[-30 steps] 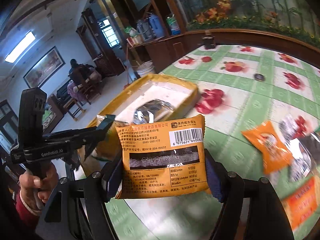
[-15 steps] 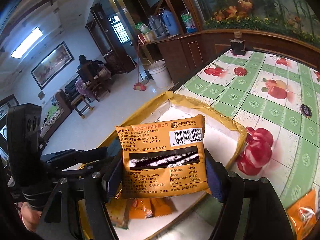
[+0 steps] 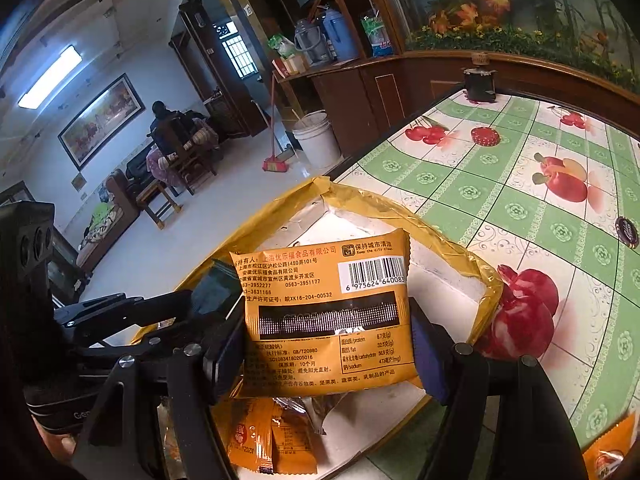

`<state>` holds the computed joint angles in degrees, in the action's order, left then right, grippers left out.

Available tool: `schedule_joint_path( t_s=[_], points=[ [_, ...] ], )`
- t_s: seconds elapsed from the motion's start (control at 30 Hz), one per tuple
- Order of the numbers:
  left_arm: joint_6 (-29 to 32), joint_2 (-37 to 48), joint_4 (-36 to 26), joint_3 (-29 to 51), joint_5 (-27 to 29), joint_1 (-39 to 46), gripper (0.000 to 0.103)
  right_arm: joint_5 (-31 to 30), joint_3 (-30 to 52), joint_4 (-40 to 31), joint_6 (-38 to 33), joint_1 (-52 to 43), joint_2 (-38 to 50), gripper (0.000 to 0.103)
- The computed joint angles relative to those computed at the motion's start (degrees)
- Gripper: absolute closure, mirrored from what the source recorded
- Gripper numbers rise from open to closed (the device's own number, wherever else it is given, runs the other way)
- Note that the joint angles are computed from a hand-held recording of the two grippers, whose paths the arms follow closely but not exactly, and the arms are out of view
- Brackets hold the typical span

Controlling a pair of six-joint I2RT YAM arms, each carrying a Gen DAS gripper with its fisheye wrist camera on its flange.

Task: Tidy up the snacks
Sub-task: 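Carry the biscuit pack and green packet over the tray and lower them, then move both open grippers back over the loose snacks on the table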

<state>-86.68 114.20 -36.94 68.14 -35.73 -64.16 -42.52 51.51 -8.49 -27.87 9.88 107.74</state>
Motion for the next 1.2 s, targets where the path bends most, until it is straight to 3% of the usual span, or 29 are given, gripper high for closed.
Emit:
schedule_joint_path(
  t_s=[0.07, 0.3, 0.47, 0.77, 1.03, 1.2],
  points=[
    [-0.26, 0.24, -0.50, 0.50, 0.68, 0.08, 0.059, -0.06, 0.39, -0.90, -0.05, -0.03, 0.23, 0.028],
    [-5.85, 0.12, -6.64, 2.80, -1.93, -2.60, 0.031, -1.26, -1.27, -1.31, -0.49, -1.88, -2.59, 0.024],
    [-10.18, 1.44, -14.04, 7.45, -5.33, -6.12, 0.031, -3.36, -3.09, -3.22, -2.12, -5.04, -6.78, 0.021],
    [-20.28, 8.02, -34.18, 22.19, -11.90, -12.08, 0.026, -8.21, -8.75, -11.38, -10.37, -14.82, -16.86, 0.021],
    [-19.98, 11.12, -38.49, 28.86, -13.25, -13.49, 0.026, -10.27, -9.64, -21.03, -21.64, -26.22, -20.91, 0.018],
    [-20.34, 13.29, -41.42, 32.99, -13.70, -14.62, 0.026, -11.11, -8.18, -26.55, -28.97, -33.33, -19.12, 0.018]
  ],
)
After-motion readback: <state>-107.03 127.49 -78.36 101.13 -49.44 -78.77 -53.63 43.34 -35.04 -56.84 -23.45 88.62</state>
